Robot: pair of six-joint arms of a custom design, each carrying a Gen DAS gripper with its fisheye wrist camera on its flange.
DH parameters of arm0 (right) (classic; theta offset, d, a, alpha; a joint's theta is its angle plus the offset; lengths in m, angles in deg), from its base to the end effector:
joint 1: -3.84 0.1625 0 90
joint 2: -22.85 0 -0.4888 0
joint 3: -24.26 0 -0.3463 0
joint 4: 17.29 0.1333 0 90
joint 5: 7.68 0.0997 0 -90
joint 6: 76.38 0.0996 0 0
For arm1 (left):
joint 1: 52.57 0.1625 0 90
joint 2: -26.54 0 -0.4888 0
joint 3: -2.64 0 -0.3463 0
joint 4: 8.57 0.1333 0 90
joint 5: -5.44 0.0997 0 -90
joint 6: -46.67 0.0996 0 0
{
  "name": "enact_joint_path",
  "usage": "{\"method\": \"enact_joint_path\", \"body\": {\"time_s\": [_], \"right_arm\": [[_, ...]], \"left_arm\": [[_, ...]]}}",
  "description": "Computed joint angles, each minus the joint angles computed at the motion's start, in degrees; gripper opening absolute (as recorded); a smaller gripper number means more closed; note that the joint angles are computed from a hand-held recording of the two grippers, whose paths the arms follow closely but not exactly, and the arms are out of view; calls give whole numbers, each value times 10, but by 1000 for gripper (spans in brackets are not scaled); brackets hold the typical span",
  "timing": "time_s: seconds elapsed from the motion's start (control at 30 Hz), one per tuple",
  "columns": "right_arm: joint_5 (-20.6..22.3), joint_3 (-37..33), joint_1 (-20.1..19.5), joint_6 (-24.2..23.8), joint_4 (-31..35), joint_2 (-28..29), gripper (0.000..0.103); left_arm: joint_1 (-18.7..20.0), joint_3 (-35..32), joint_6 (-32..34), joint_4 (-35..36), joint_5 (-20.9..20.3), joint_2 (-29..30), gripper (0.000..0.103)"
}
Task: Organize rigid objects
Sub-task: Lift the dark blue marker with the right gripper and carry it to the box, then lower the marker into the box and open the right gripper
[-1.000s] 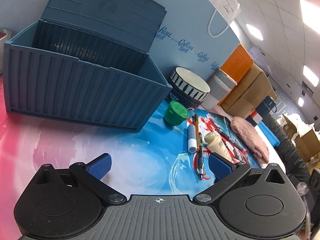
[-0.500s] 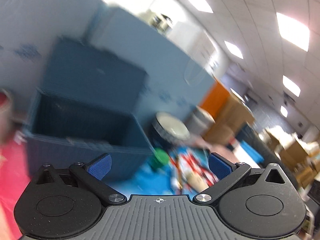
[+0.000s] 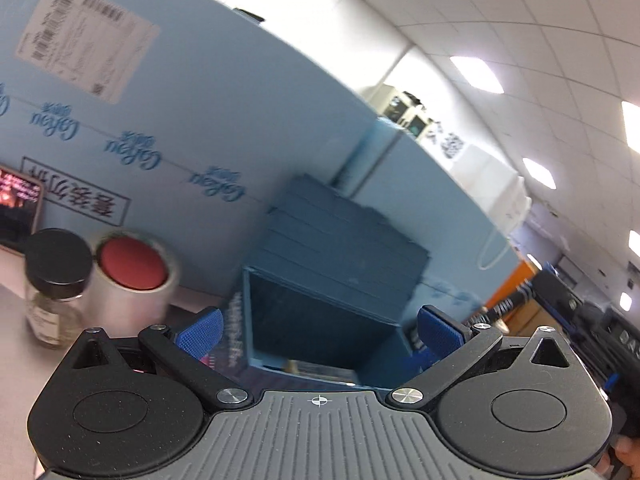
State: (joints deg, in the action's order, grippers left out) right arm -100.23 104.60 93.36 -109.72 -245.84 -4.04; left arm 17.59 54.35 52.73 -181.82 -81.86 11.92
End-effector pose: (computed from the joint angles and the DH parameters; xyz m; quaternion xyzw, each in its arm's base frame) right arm 0.1226 -0.7509 0.1962 0.1939 -0.7107 0.6421 0.2123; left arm -0.1723 -0.8840 0.0800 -0.1971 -0.8984 0.3917 0.0255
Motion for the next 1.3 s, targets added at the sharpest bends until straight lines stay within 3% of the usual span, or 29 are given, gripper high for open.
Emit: {"method": "enact_joint_path", "body": {"time_s": [0.13,0.53,0.8,1.0,1.13,1.3], "right_arm": [[-12,-62,8,4,50,32,13],[-145,-241,11,-109,109,133,13],[-139,-257,12,-170,92,151,13],[-176,-292,20,-250,65,167,13],[-219,-317,24,-298,108,171,13],[-226,-333,23,-284,208,171,14]], "left_arm": [[8,-21,-20,18,5,5,103],[18,-63,-55,64,1,22,103],[19,-73,-54,77,-3,26,103],[21,-79,-58,86,-6,29,103],[20,-83,-59,91,-4,31,103],[21,-89,-65,95,-2,34,103]]}}
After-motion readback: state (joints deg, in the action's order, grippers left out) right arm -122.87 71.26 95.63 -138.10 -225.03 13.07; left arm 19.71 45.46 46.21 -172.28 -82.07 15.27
